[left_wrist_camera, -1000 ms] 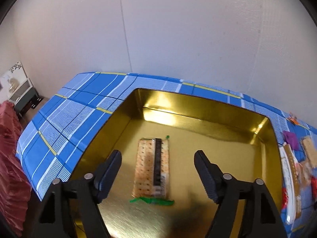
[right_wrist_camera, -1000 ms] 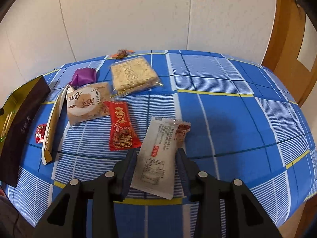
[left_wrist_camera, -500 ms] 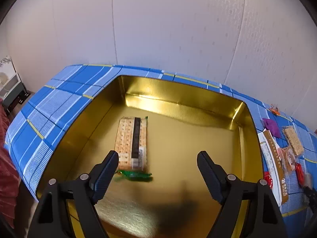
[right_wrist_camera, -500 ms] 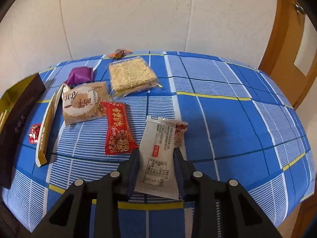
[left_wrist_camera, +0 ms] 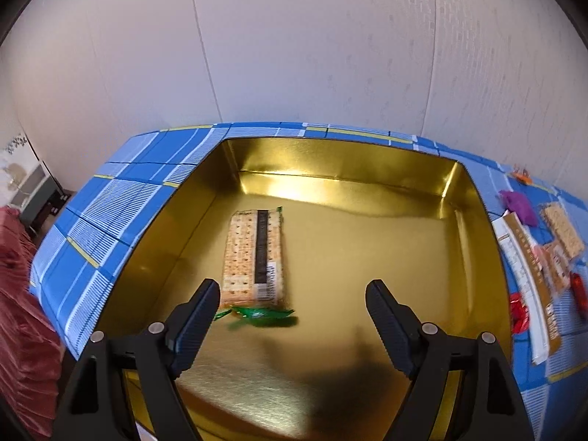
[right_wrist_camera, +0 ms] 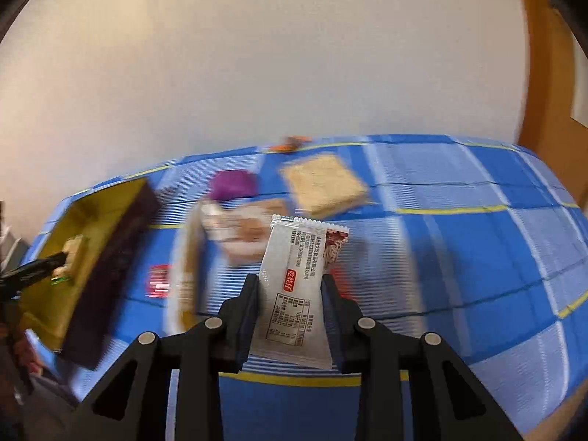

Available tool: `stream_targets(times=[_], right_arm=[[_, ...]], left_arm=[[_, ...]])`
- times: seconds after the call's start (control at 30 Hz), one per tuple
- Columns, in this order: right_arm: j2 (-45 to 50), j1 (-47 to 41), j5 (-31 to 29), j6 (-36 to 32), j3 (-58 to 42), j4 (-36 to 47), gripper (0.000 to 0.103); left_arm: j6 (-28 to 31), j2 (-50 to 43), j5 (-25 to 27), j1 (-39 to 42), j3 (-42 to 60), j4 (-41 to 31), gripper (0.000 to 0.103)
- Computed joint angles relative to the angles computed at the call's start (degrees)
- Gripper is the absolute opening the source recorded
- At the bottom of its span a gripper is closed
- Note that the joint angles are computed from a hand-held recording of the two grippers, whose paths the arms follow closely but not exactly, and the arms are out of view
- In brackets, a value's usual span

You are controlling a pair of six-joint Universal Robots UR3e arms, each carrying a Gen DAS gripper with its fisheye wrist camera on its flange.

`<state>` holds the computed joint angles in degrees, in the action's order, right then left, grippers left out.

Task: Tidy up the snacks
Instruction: 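Carry the white wrapped bar with the right tool into the gold tray and release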

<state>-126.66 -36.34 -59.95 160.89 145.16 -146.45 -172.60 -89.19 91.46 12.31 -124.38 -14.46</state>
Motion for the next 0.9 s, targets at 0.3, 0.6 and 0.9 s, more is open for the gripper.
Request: stream_targets(times=[0.3, 0.6, 0.9], right_arm=[[31.1, 35.4, -12.7, 12.5, -24.4, -11.5, 0.034], [58.9, 51.2, -19.8, 16.3, -60.5, 3.0, 0.034], [82.2, 56.2, -20.4, 21.5, -94.5, 19.3, 0.038]], left_arm=[[2.1, 2.4, 0.1, 3.9, -2.4, -0.4, 0.082], [0.7, 2.1, 1.6, 11.0, -1.5, 0.8, 0.082], [-2.1, 1.0, -1.6, 16.1, 0.1, -2.9, 0.082]])
